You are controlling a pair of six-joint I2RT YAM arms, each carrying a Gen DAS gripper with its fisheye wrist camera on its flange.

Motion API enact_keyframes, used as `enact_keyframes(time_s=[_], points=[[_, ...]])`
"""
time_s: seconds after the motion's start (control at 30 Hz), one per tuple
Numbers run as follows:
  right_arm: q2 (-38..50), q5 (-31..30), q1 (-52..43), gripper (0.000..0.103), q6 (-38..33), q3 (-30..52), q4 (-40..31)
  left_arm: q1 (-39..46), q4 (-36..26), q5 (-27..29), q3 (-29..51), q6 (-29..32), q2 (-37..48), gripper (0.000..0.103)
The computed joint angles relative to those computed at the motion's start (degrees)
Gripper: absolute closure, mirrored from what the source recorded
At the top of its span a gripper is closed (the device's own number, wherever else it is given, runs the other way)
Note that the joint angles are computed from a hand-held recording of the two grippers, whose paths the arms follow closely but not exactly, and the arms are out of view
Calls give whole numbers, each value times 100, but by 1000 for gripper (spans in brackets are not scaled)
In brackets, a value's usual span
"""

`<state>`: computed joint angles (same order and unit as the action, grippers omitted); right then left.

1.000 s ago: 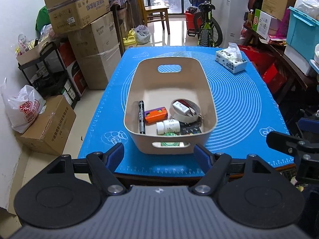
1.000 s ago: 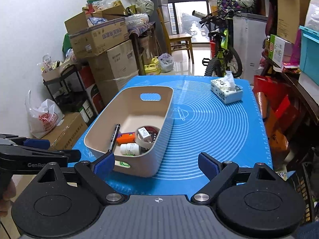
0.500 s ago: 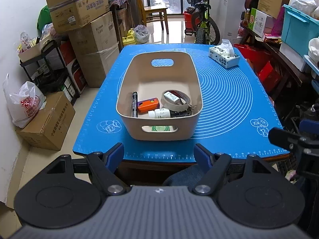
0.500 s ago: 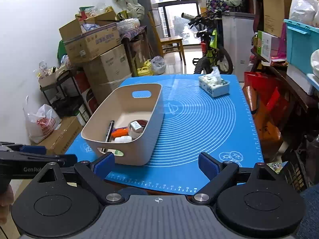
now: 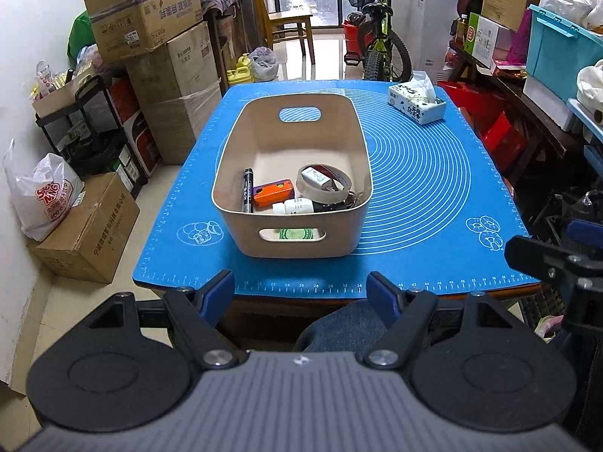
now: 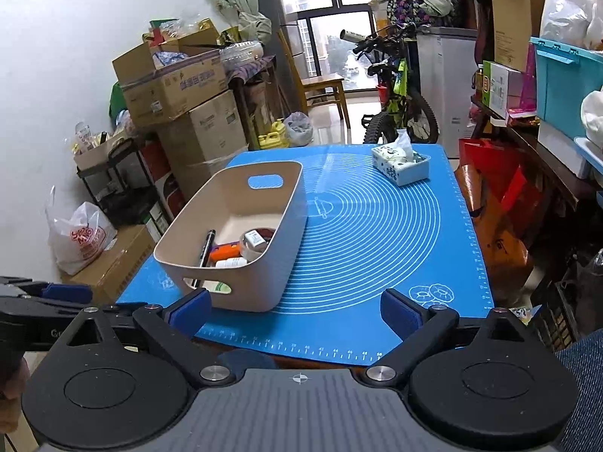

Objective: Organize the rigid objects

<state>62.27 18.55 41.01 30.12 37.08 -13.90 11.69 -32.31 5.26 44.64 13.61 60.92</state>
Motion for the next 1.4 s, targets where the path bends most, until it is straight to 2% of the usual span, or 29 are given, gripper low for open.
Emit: enact_keyframes(time_s=[0.57, 0.8, 1.4], points=[[60, 190, 87, 3, -99, 1, -39, 31, 2, 23, 20, 38, 76, 26], [-4, 27, -58, 3, -188, -81, -40, 6, 5, -15, 31, 35, 116, 26], [24, 64, -15, 3, -175, -54, -55, 7, -10, -28, 32, 80, 136, 26]])
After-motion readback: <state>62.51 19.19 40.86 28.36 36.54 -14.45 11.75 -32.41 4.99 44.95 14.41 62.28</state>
